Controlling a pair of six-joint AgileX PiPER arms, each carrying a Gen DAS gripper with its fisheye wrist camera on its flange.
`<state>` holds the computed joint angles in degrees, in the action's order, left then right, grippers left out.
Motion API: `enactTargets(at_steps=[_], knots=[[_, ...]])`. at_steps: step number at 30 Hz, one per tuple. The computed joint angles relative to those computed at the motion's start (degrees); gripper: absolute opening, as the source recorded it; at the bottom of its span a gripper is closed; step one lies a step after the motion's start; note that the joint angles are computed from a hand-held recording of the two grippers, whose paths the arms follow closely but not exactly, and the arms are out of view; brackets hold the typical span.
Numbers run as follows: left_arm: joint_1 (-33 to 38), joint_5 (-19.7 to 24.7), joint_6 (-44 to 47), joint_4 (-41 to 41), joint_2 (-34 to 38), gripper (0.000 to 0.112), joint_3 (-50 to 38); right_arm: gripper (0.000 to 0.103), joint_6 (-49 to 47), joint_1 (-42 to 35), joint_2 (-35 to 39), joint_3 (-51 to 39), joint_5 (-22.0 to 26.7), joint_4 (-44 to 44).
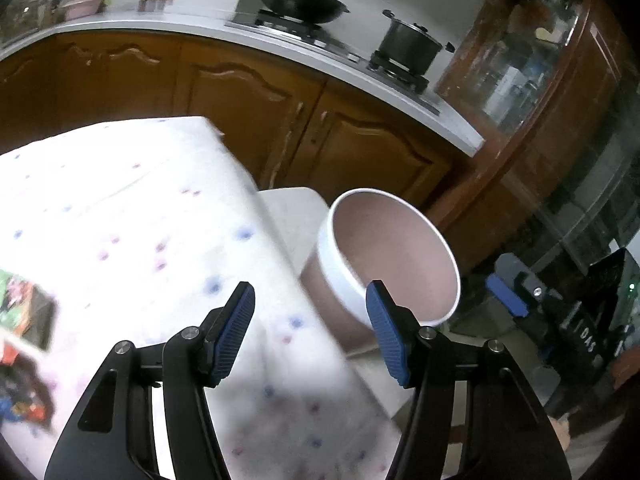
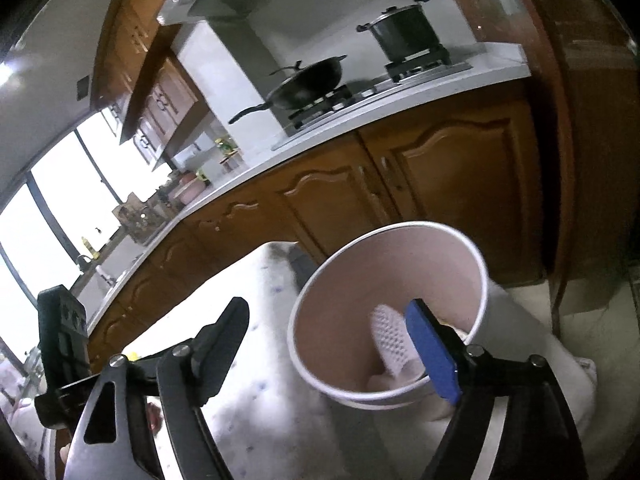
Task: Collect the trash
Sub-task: 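Move both tools back over the table toward the foam block and milk carton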
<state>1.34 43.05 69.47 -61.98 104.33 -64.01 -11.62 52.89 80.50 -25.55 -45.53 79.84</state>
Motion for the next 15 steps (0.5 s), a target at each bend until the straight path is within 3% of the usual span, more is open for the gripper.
enactTargets(at_steps=[9,15], knots=[[10.2,4.6,6.4,-0.8,-4.1,0.058,5.4,0.085,-2.2,8.5,3.5,-5.0,-3.6,4.5],[17.3,7.3,9.5,-0.5,-5.6,0.059,6.8,0.086,-2.4,11.0,7.1,-8.9,-2.7,4.7]])
